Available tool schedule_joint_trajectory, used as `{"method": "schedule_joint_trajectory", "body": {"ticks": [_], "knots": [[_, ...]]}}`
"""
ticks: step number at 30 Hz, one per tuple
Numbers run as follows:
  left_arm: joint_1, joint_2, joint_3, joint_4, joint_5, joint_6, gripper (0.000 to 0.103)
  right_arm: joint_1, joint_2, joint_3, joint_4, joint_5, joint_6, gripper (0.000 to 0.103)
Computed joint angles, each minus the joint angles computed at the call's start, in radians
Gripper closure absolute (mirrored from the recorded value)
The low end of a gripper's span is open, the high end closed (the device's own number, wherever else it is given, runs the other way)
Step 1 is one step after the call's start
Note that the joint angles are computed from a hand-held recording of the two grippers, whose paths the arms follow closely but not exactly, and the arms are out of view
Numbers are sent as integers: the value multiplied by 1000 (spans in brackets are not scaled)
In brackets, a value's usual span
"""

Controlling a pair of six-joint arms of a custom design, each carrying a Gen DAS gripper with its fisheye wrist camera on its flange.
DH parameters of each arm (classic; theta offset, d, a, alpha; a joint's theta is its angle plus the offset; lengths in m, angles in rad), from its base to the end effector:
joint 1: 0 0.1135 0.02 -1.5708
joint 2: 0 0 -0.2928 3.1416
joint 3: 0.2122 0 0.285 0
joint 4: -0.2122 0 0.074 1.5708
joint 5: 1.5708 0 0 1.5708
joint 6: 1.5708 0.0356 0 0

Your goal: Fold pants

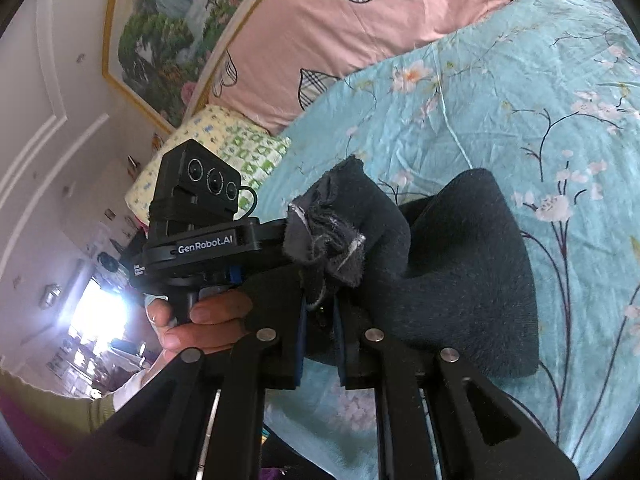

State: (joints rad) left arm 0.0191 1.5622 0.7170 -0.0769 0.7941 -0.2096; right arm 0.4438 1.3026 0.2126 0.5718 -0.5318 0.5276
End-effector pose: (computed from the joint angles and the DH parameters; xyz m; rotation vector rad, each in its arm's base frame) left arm 0.3075 -0.0195 0.1588 0.0616 2.3932 -1.0653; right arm 0.1868 0.1088 0.1247 -0.2545 2.2026 1.1214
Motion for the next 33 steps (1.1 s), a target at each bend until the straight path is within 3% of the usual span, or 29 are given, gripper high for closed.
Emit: {"method": "schedule_joint_trajectory", "body": {"ticks": [8, 15, 19, 25, 33], "knots": [[64, 13, -33, -12, 10, 25, 94, 67, 22, 40, -81, 80, -34, 87], [158, -41, -93, -27, 26, 10, 90, 125, 30, 62, -110, 106, -38, 61], [221, -122, -142, -39, 6, 4, 90, 148, 44, 77, -118, 99, -38, 59], [283, -250, -192, -100, -57, 6, 78, 179, 22, 82, -118, 92, -21, 59], [421, -412, -257, -216, -81, 31, 78, 232, -24, 116, -147, 99, -22, 59]]}}
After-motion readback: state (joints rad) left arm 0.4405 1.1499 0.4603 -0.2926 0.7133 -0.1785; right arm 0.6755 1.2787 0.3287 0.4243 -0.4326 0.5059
